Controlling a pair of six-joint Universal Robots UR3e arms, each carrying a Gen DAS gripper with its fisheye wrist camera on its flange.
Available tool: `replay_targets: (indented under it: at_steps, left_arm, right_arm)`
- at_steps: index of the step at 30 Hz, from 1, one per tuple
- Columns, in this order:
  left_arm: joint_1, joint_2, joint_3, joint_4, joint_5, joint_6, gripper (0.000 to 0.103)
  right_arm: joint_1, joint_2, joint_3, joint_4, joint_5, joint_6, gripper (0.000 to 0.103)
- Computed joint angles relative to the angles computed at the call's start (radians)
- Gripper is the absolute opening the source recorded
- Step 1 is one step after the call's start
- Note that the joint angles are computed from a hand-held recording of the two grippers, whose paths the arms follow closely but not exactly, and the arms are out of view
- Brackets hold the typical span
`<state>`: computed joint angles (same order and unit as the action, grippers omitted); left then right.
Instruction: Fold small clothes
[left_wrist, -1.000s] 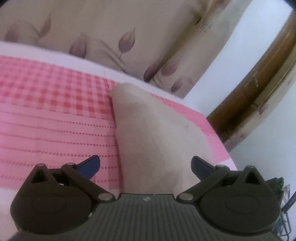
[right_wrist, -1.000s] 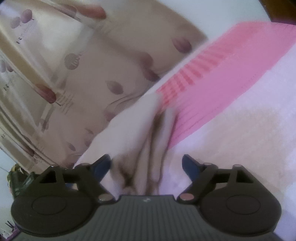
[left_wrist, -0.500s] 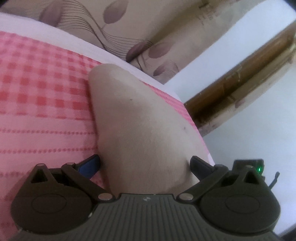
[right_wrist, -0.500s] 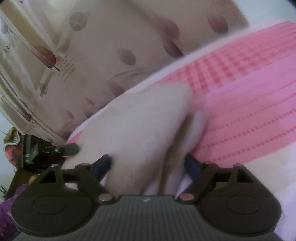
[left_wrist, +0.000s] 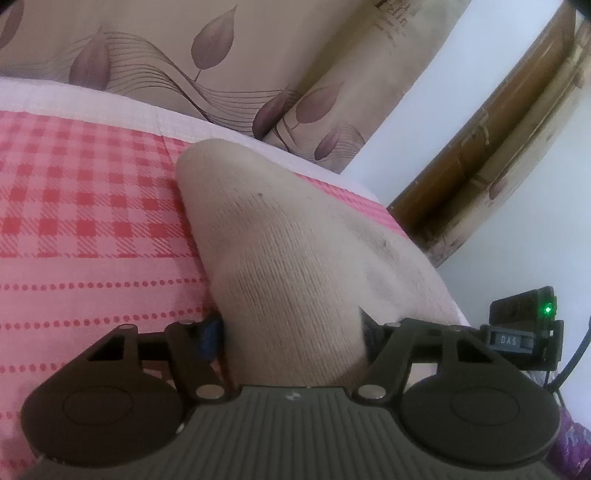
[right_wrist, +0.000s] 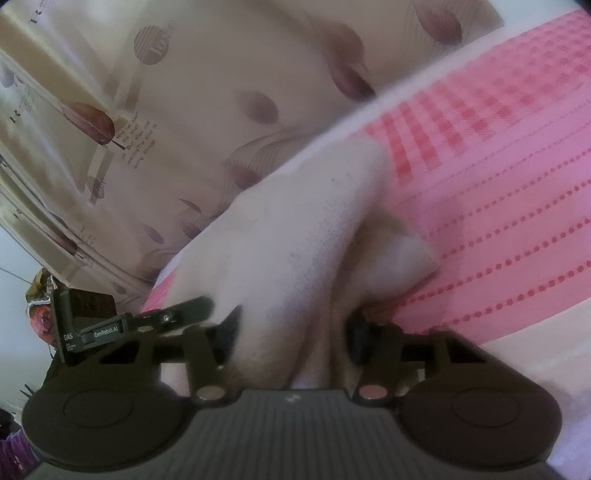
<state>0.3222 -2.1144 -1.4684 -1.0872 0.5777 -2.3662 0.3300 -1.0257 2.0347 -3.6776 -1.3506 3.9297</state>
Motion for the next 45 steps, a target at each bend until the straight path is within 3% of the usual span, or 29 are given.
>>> replay_targets:
  at_steps: [10, 19, 24, 30, 36, 45]
  left_arm:
    - [0.017, 0.155, -0.221, 0.223, 0.028, -0.077, 0.055]
    - [0.094, 0.367, -0.339, 0.130, 0.072, 0.010, 0.054]
    - [0.205, 0.522, -0.394, -0.039, 0.074, 0.154, 0.054]
    - [0.376, 0.675, -0.383, -0.332, 0.079, 0.371, 0.054]
    - [0.518, 0.754, -0.331, -0.574, 0.096, 0.545, 0.054]
    - [0.632, 0.786, -0.305, -0.724, 0.126, 0.662, 0.054]
  right_arm:
    - [0.067, 0.032, -0.008, -0.098, -0.094, 0.078, 0.045]
    - [0.185, 0.034, -0.122, -0.043, -0.173, 0.128, 0.044]
    - [0.272, 0.062, -0.231, 0.019, -0.222, 0.149, 0.044]
    - [0.369, 0.132, -0.389, 0.079, -0.260, 0.171, 0.044]
    - [0.442, 0.212, -0.536, 0.125, -0.292, 0.201, 0.044]
    - [0.507, 0.276, -0.664, 0.205, -0.329, 0.228, 0.044]
